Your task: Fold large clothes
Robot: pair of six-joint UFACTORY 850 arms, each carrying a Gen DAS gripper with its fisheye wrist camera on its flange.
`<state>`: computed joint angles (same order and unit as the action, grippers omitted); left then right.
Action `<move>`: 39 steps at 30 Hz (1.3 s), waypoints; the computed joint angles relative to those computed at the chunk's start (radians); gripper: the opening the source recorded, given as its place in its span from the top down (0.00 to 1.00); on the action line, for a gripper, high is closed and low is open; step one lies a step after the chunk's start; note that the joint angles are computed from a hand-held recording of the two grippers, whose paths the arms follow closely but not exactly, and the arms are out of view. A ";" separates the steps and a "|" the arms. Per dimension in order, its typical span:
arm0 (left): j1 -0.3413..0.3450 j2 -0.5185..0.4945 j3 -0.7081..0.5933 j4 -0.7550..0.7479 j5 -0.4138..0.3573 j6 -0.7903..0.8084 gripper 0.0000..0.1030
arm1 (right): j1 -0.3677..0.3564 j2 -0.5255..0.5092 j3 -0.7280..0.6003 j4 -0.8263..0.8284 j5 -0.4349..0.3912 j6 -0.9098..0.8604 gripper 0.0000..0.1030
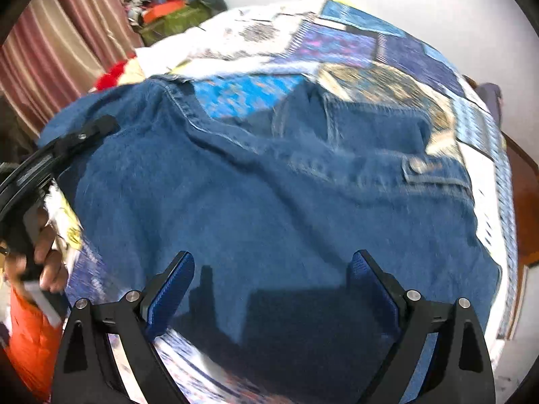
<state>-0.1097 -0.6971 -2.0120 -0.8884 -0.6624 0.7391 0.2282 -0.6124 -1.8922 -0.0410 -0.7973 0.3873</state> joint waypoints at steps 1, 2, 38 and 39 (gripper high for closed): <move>0.002 0.027 0.027 -0.026 0.015 0.038 0.73 | 0.003 -0.030 -0.040 0.018 -0.012 -0.011 0.09; 0.003 0.054 0.055 -0.052 0.034 0.077 0.74 | 0.005 -0.061 -0.079 0.040 -0.031 -0.021 0.09; -0.350 0.219 0.229 0.150 0.002 0.461 0.81 | -0.243 0.517 0.650 0.029 0.193 0.270 0.02; -0.363 0.210 0.237 0.217 -0.021 0.413 0.81 | -0.244 0.542 0.668 0.004 0.193 0.298 0.02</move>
